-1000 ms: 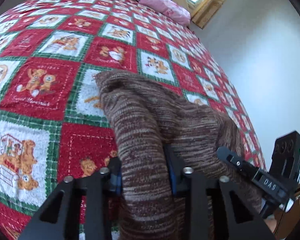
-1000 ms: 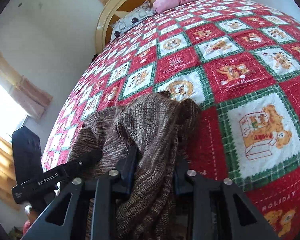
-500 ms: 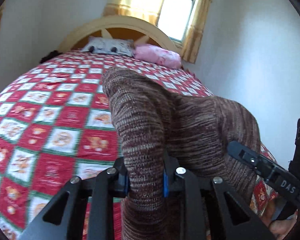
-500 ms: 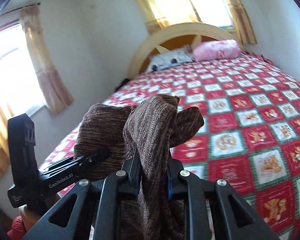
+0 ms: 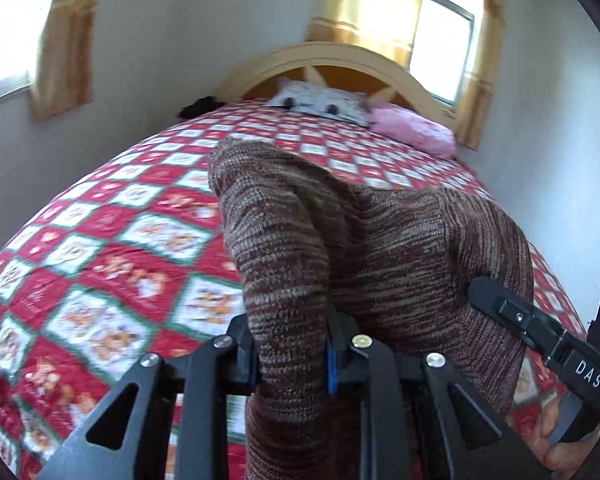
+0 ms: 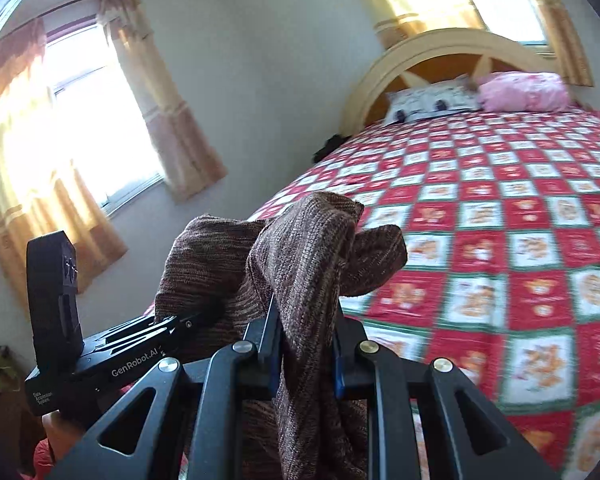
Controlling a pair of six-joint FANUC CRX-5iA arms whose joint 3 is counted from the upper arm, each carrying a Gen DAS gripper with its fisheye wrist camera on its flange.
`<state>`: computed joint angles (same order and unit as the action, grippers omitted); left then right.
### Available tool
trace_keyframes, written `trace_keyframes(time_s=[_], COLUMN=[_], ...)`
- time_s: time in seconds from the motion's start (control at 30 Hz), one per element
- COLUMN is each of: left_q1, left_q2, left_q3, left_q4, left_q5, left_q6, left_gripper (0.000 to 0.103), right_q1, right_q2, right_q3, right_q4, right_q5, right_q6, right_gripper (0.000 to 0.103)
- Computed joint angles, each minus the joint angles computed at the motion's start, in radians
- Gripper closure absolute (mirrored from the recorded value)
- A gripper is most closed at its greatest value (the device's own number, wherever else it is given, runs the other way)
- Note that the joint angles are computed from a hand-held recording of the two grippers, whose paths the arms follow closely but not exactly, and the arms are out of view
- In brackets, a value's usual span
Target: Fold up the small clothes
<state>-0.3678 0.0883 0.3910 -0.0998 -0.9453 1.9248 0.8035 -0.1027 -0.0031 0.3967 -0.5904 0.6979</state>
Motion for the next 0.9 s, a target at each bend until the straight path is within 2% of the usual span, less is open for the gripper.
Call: trace_keyframes(time_s=[0.17,0.27,0.53,0.7,0.9], left_q1=[0.039,0.068,0.086,0.121,0.122], left_q2=[0.004,0.021,0.078,0.103,0.116], left_q3=[-0.004,-0.017,-0.014,-0.042,-0.039], left_q4=[-0.084,-0.080,-0.105,-0.045,-0.046], left_q5=[-0.021,-0.021,-0.018,-0.016,-0.038], left_q6=[0.064,0.054,0.068,0.102,0.123], left_gripper=[0.079,0.079,0.079,0.078,0.064], right_q1=[0.005,0.000,-0.024,-0.026,-0.087], right_q2=[0.133,0.210,0.376,0.460,0.528], right_q3=[0.125,0.187,0.305,0.353,0.507], right_q4=[-0.090,-0.108,-0.058,0.001,-0.246], right_q5=[0.017,0.005,-0.060,-0.126,-0.251], right_q6=[0.114,0.142,0.147,0.160,0.254], right_gripper=[0.084,0.084,0.084,0.084,0.080])
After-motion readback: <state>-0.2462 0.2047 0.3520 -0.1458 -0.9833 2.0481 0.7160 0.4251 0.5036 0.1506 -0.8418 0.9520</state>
